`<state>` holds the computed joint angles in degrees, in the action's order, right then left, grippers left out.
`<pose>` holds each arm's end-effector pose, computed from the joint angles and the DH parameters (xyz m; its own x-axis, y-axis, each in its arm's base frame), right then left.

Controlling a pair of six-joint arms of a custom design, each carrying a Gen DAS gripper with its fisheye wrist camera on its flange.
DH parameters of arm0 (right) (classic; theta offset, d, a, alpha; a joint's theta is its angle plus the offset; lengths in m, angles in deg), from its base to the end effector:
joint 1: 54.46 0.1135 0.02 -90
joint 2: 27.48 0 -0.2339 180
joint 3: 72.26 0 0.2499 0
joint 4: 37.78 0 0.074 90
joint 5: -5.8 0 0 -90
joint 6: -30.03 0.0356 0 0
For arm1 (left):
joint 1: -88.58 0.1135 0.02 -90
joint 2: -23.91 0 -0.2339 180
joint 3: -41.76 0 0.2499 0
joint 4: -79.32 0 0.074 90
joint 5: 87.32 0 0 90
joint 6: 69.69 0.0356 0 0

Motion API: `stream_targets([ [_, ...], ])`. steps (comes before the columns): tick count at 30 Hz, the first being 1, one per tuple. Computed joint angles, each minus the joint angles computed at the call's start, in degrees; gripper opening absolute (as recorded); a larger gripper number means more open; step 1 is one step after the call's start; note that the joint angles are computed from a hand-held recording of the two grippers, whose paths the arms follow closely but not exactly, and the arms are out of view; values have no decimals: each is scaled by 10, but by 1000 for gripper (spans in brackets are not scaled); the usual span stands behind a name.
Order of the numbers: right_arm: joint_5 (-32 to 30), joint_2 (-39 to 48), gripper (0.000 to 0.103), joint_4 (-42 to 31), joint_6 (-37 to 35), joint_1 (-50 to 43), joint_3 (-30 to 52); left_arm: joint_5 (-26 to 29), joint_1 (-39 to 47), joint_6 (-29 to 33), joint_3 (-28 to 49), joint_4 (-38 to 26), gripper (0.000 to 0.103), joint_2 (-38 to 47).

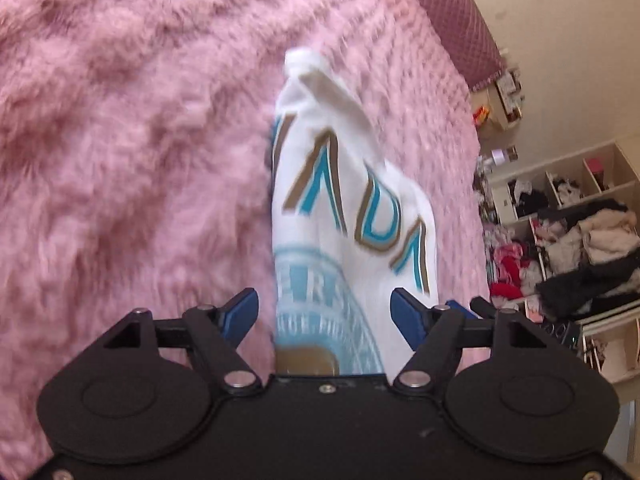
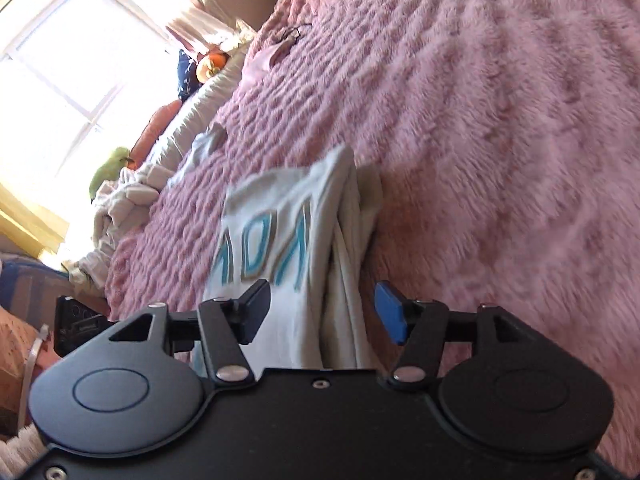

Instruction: Fold small clothes

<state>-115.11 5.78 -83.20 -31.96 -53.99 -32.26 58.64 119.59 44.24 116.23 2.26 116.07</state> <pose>0.1540 0.0196 0.2058 -0.7434 0.3968 -0.5384 -0.0667 0.7570 0.6500 0.2373 0.1082 0.1777 -0.9215 -0.2890 -0.2593 0.0291 0.6145 -0.7884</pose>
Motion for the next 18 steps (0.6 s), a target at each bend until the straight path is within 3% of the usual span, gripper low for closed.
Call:
stream_targets([
  [4, 29, 194, 61, 223, 90, 10, 13, 6, -82, -237, 14, 217, 73, 57],
  [6, -5, 288, 61, 300, 137, -2, 24, -2, -93, -285, 23, 267, 73, 87],
  [8, 9, 355, 61, 328, 154, 9, 43, 5, -106, -321, 33, 305, 73, 108],
  [12, 23, 410, 59, 390, 138, 34, 51, -4, -136, -395, 32, 406, 69, 125],
  [13, 26, 415, 43, 404, 135, 37, 52, -26, -143, -427, 12, 455, 51, 112],
  [14, 38, 420, 29, 400, 129, 43, 61, -55, -152, -457, -13, 509, 19, 93],
  [15, 58, 416, 25, 395, 125, 50, 66, -64, -158, -474, -33, 555, 13, 80],
  [16, 79, 402, 14, 409, 120, 55, 58, -61, -159, -499, -62, 620, 10, 66],
  [18, 96, 383, 14, 437, 99, 60, 43, -85, -169, -515, -120, 744, 8, 38],
])
